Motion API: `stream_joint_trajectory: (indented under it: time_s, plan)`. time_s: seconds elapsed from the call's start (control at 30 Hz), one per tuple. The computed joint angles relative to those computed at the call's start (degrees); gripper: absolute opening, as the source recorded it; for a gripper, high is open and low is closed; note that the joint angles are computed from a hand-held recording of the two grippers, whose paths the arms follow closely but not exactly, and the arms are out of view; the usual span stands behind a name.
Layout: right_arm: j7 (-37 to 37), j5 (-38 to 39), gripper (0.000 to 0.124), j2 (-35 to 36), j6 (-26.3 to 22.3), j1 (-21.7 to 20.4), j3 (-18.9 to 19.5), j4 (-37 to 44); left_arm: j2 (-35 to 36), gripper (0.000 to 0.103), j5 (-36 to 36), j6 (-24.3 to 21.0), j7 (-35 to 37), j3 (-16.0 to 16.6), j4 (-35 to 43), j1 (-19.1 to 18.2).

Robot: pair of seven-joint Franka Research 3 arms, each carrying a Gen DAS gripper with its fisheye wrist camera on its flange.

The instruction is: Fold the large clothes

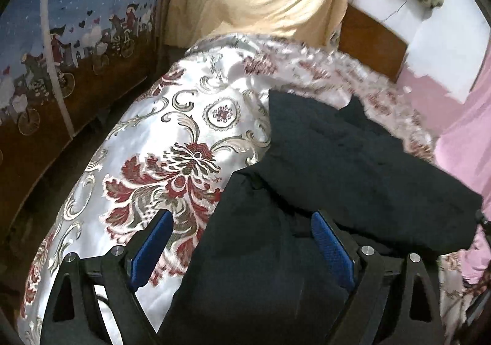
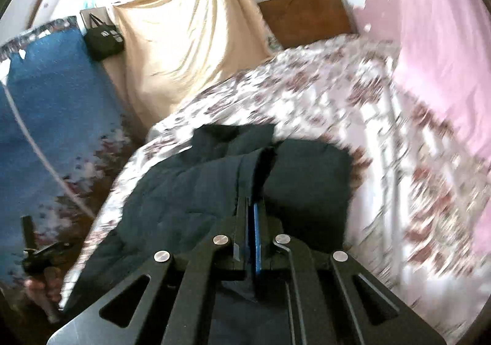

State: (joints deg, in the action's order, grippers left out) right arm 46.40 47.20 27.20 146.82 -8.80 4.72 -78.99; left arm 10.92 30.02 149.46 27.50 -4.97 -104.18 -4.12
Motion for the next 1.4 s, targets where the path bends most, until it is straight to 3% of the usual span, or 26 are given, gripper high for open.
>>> stream_joint_trajectory:
  time_s: [0.07, 0.2, 0.23, 0.3, 0.33, 0.37, 0.4, 0.47, 0.53, 0.63, 0.7, 1.0, 1.1, 1.17, 1.2, 1.3, 1.4]
  plan:
    - [0.7, -6.5, 0.003, 1.8, 5.1, 3.3, -2.5, 0.4, 3.8, 0.091, -2.2, -2.8, 2.8, -0.5, 4.8, 0.1]
    - [9.5, -20.5, 0.007, 5.0, 7.9, 9.1, -7.6, 1.8, 10.2, 0.091, -2.3, -4.4, 3.2, 0.4, 12.7, -1.0]
    - [13.3, -25.2, 0.009, 5.8, 9.3, 11.3, -10.4, 2.2, 11.9, 0.091, -2.1, -4.8, 3.9, 0.6, 14.9, -1.4]
    - [17.2, -29.8, 0.028, 5.8, 13.7, 13.3, -12.4, 0.8, 14.7, 0.091, -1.3, -5.7, 4.8, 1.2, 18.8, -2.5]
    - [17.4, -30.5, 0.035, 5.6, 16.2, 13.1, -11.8, 0.0, 16.2, 0.091, -1.0, -6.3, 5.5, 1.4, 20.9, -2.9]
    - [17.9, -31.0, 0.051, 5.2, 18.6, 12.9, -11.0, -0.9, 18.2, 0.091, -0.8, -7.2, 6.5, 1.6, 23.4, -3.5]
    - [16.6, -29.9, 0.060, 5.3, 20.7, 11.3, -8.1, -1.1, 19.5, 0.091, -0.8, -8.0, 7.3, 1.8, 25.1, -3.9]
    - [12.4, -28.3, 0.062, 5.5, 19.8, 8.3, -2.9, -0.7, 23.0, 0.091, -1.6, -11.2, 9.2, 1.8, 29.2, -4.7]
    - [8.7, -28.4, 0.062, 7.8, 14.9, 7.6, -0.7, 2.2, 24.4, 0.094, -1.2, -11.5, 9.3, 2.4, 29.5, -5.6]
    - [9.7, -29.3, 0.062, 11.8, 8.9, 9.2, -2.4, 6.0, 24.1, 0.101, 1.3, -9.2, 8.2, 3.8, 27.5, -6.9]
    - [9.4, -27.4, 0.062, 14.0, 6.8, 8.0, -1.2, 8.5, 23.9, 0.103, 1.7, -8.0, 7.9, 3.9, 26.7, -6.9]
    - [6.3, -21.8, 0.063, 17.6, 5.3, 6.0, 1.3, 11.6, 24.8, 0.103, 5.5, -5.6, 4.2, 5.6, 26.0, -8.4]
    - [5.5, -20.8, 0.063, 16.3, 7.6, 6.2, 1.3, 8.8, 23.3, 0.103, 5.2, -3.8, 3.8, 5.1, 23.9, -7.7]
    - [8.1, -21.9, 0.064, 14.1, 7.1, 7.5, -0.7, 6.7, 21.3, 0.103, 0.9, -8.1, 7.3, 2.5, 23.6, -6.3]
    - [11.4, -23.3, 0.069, 12.5, 5.0, 8.0, -2.0, 6.0, 19.8, 0.103, -0.2, -9.1, 8.5, 1.8, 22.4, -6.0]
    - [8.3, -17.3, 0.083, 4.9, 4.2, 4.6, 1.1, -1.9, 11.8, 0.103, 3.5, -8.1, 5.8, 2.4, 14.3, -8.0]
    - [10.8, -17.9, 0.095, -1.7, 3.1, 6.1, -1.6, -8.9, 5.4, 0.103, 3.9, -8.4, 5.7, 0.2, 8.3, -8.1]
